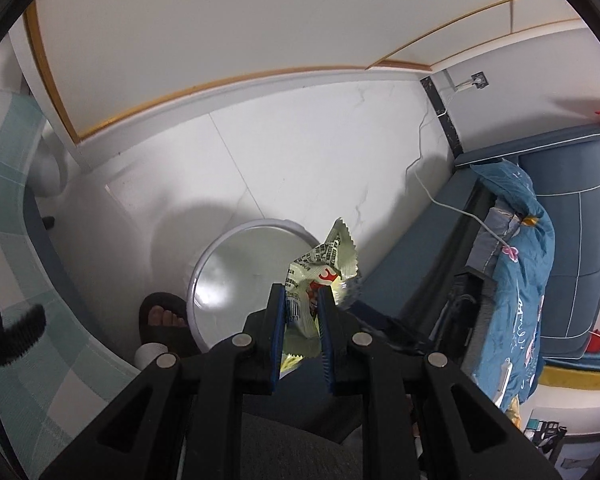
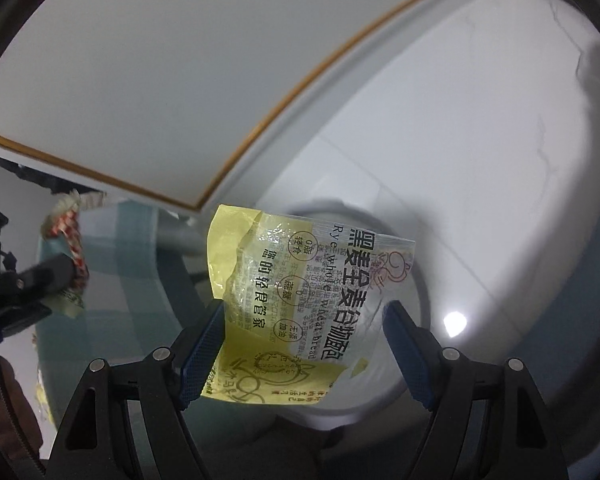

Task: Collect trash
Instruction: 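Open both grippers over the white bin, dropping the wrappers inside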

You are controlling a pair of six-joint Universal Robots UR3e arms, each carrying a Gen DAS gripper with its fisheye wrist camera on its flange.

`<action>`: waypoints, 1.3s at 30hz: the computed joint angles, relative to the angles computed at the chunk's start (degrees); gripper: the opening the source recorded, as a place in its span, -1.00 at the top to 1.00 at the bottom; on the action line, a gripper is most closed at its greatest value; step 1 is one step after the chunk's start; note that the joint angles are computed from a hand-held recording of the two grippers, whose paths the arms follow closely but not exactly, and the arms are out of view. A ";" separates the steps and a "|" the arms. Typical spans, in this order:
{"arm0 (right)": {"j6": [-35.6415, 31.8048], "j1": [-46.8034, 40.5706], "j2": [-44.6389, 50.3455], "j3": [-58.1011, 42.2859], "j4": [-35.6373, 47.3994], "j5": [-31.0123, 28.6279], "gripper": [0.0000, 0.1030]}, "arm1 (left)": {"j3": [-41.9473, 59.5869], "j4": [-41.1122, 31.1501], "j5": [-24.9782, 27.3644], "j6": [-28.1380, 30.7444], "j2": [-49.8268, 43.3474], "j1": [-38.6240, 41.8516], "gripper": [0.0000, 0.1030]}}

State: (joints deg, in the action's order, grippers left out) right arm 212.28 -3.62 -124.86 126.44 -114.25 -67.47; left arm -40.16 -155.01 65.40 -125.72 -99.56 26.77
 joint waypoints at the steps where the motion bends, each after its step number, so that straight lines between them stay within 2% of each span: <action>1: -1.14 -0.76 0.71 0.09 0.50 1.07 -0.59 | -0.65 0.37 0.13 -0.31 0.10 -0.25 0.77; 5: -4.15 -2.68 2.22 0.48 3.30 2.99 -0.70 | -4.28 2.93 1.30 -2.10 0.75 -2.03 0.77; 8: -3.64 -2.94 1.75 1.13 3.83 3.39 -0.75 | -6.14 4.37 2.04 -3.24 0.68 -3.53 0.77; 9: -2.99 -2.35 2.26 1.00 2.93 2.92 -0.87 | -6.62 5.04 2.36 -3.42 0.52 -3.82 0.77; 10: -3.13 -2.27 1.76 1.12 3.23 2.27 -0.90 | -7.29 5.75 2.65 -3.85 0.66 -4.29 0.77; 17: -5.36 -6.57 -5.56 -0.65 11.28 -0.50 -0.90 | -12.30 9.92 5.95 -6.03 1.18 -7.00 0.77; 19: -3.98 -4.73 -5.36 -1.59 10.34 -3.21 -0.91 | -12.59 10.25 6.95 -6.26 1.05 -7.92 0.76; 23: -5.17 -6.33 -7.14 -4.19 12.88 -4.17 -0.91 | -13.32 11.55 8.94 -6.68 1.28 -9.62 0.74; 25: -4.77 -6.18 -7.19 -5.17 12.87 -4.25 -0.91 | -13.80 11.93 9.66 -6.81 1.42 -10.07 0.62; 27: -3.46 -5.69 -7.45 -4.76 11.90 -4.70 -0.91 | -15.16 13.42 10.02 -6.24 2.68 -10.12 0.32; 28: -3.26 -5.85 -7.92 -4.50 11.97 -4.35 -0.91 | -15.74 14.30 10.25 -5.90 3.42 -10.12 0.07; 29: -3.53 -6.41 -8.38 -4.40 12.29 -3.72 -0.91 | -16.14 14.88 10.16 -5.23 4.09 -9.82 -0.01; 34: -0.74 -4.12 -7.11 -4.84 10.45 -4.62 -0.92 | -17.84 17.31 10.91 -3.67 6.86 -8.83 -0.05; 37: -0.50 -4.30 -7.55 -5.21 11.04 -5.00 -0.97 | -19.38 19.93 11.09 -3.61 9.51 -8.05 -0.26; 39: -0.51 -4.61 -8.17 -5.68 11.86 -4.76 -0.97 | -20.49 20.97 10.43 -3.17 11.18 -7.49 -0.28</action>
State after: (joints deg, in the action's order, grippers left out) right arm 211.78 -8.23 -133.03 120.76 -102.39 -72.24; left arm -60.65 -134.04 75.83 -128.88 -88.38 19.28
